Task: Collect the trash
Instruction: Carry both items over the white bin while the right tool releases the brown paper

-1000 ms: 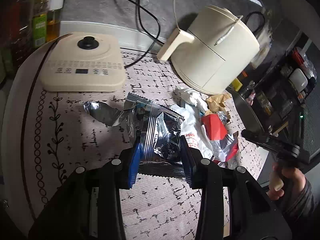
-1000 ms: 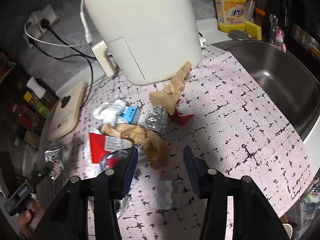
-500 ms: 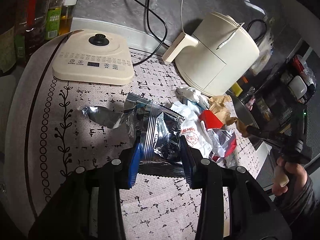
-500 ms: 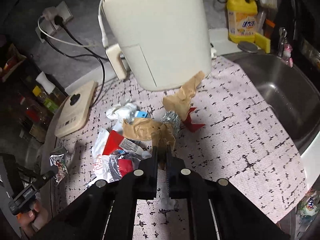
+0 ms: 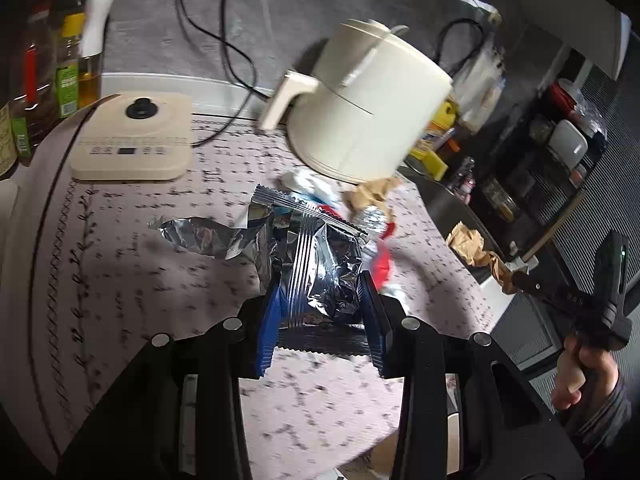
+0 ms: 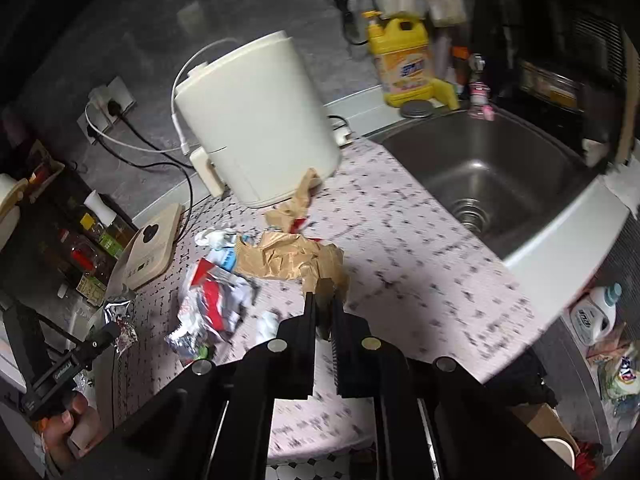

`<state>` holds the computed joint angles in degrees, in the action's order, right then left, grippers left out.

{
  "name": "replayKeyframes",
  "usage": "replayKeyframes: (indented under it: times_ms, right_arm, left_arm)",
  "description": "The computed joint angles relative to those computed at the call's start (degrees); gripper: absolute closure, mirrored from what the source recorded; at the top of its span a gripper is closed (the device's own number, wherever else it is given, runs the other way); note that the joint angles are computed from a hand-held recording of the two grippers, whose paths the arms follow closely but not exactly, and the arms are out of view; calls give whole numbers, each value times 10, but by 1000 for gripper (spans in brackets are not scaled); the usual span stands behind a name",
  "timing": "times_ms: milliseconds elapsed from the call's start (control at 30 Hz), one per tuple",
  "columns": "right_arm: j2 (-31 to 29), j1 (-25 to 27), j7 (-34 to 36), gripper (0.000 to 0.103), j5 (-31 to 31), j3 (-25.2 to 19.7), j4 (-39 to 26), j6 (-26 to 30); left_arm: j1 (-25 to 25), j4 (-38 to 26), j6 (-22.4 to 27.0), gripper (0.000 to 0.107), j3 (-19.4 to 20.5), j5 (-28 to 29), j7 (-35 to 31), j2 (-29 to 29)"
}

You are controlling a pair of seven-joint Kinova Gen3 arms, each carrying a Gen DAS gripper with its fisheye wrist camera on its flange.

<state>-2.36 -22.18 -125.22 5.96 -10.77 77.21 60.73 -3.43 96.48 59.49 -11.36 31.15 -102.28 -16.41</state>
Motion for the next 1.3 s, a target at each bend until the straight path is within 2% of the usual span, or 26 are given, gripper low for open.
replayKeyframes:
  times_ms: [133,333,433,667,933,1167,1200,1233,1300]
  right_arm:
    - [-80,36,32,95,-39,29,64,6]
    - [-181,95,78,95,-74,61,114,69]
    - [-228,121,103,95,-92,92,138,95]
    - [-316,169,168,95,-111,175,191,168]
    - [-374,203,242,94,-93,258,240,243]
    - [-395,215,297,92,-85,320,311,267]
    - [-392,215,305,85,-84,328,319,270]
    - [-390,219,310,66,-84,335,326,269]
    - [-398,235,317,43,-81,336,332,262]
  left_arm:
    - [20,-5,-11,70,65,-27,57,-17]
    - [74,-18,-26,70,164,-75,160,-26]
    - [101,-25,-35,70,217,-99,210,-22]
    - [158,-45,-46,70,307,-157,306,7]
    - [219,-41,-74,70,391,-227,423,48]
    - [273,-30,-80,70,426,-284,515,78]
    - [281,-31,-77,70,430,-293,528,82]
    - [289,-31,-75,70,432,-301,539,86]
    - [305,-31,-72,70,432,-312,558,90]
